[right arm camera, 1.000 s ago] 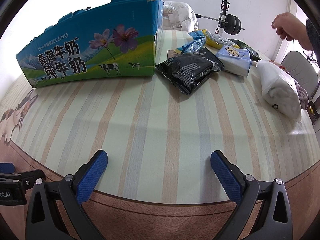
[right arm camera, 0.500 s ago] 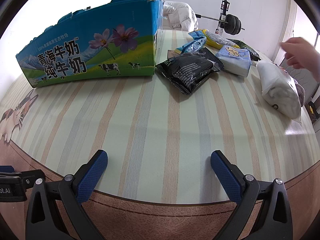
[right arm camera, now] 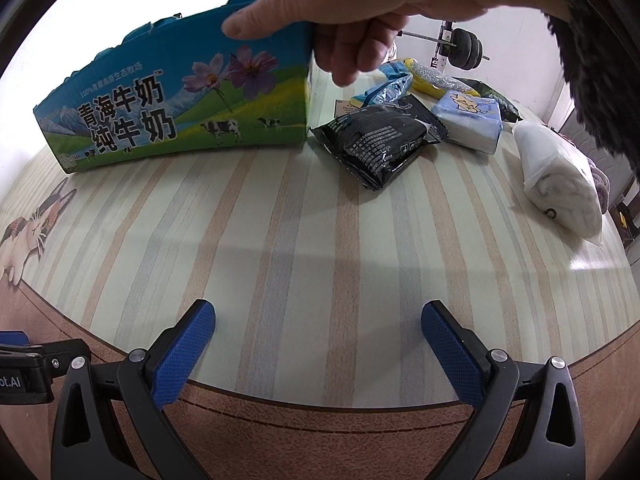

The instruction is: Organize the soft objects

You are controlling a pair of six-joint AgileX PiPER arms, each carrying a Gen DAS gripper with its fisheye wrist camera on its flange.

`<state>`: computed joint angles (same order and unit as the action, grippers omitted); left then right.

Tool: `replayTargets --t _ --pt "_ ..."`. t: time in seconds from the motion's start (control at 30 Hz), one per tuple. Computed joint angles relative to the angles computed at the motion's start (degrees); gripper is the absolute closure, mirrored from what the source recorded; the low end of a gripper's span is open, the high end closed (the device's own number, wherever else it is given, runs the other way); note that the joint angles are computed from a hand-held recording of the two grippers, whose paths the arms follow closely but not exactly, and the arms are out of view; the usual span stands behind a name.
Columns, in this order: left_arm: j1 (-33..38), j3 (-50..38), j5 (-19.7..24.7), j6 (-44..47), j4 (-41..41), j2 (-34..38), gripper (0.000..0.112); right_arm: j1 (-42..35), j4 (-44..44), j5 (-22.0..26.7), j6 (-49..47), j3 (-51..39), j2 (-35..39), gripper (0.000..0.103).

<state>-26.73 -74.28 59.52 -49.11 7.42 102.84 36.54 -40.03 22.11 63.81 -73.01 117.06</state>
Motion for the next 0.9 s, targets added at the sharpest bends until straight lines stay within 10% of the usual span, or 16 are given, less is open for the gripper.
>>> replayTargets --t 0.9 --pt "0.61 -1.69 0.69 4.98 -1.25 0.92 0.009 0.03 -0.03 0.03 0.03 0.06 -0.07 0.0"
